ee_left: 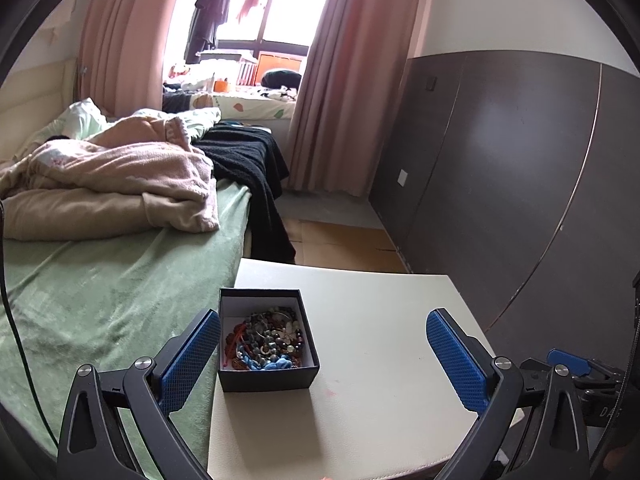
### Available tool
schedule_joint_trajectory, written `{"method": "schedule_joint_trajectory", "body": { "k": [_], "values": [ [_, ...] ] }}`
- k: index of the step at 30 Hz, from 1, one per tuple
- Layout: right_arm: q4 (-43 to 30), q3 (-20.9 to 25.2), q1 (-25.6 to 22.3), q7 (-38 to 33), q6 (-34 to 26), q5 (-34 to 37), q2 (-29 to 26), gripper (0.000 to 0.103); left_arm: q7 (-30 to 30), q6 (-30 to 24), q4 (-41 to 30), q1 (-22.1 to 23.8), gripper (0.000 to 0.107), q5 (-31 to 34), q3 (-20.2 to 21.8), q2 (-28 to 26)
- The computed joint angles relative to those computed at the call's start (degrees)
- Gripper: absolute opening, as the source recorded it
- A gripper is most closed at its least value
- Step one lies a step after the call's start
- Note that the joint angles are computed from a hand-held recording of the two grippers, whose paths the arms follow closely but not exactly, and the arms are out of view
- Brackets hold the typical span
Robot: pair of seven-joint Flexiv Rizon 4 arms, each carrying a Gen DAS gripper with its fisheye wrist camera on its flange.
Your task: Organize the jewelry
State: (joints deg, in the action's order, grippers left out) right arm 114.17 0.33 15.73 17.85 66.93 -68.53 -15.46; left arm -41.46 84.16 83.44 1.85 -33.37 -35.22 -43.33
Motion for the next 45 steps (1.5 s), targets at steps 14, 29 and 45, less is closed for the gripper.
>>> {"method": "schedule_joint_trajectory", "body": {
  "k": [14,29,45],
  "values": [
    [0.1,-0.4,0.1,-0.3,1.6,0.9,-0.4,0.103,0.3,-0.5,-0.1,-0.2,0.102,0.0,0.0,0.1],
    [0.2,-0.2,0.4,-2.1,0.3,2.7,-0.3,0.103,-0.4,-1.0,-1.0,-1.6,0.102,0.4,2.0,-0.2],
    [1.2,-0.1,-0.2,-1.2,0.8,2.5,0.2,0.103,-0.5,-0.5,-1.0,-1.8,0.102,0.5,2.1,-0.4]
  ]
}}
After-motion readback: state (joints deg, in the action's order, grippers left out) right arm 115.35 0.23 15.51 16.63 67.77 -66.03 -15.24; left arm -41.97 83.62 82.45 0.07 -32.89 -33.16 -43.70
